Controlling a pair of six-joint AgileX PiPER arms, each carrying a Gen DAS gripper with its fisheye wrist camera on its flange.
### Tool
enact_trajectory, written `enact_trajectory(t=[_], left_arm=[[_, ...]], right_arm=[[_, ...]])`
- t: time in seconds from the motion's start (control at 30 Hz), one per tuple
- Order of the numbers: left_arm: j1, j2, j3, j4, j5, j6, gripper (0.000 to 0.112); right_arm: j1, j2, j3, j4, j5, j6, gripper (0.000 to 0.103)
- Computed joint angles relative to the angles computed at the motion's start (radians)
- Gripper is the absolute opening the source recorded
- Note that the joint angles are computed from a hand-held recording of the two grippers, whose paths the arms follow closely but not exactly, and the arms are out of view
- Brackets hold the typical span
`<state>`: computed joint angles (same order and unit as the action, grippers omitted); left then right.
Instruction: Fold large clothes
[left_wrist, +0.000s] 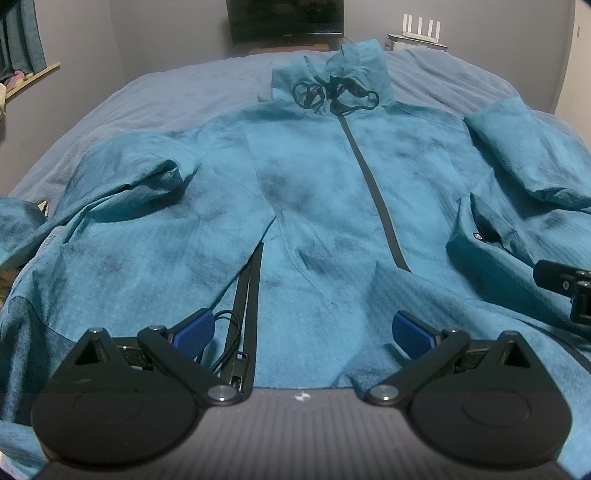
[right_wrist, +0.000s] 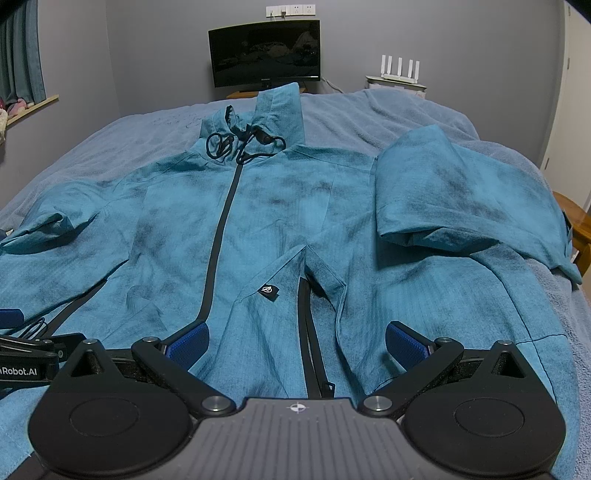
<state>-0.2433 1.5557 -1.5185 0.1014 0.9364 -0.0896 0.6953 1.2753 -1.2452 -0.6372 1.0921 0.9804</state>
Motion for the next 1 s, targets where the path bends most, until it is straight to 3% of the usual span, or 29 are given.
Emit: enact_trajectory(t=[1.0], left_arm=[[-0.003, -0.004, 0.018, -0.007, -0.010, 0.000, 0.103]], right_arm=[[0.002, 0.007, -0.012, 0.003, 0.006, -0.003, 0.103]])
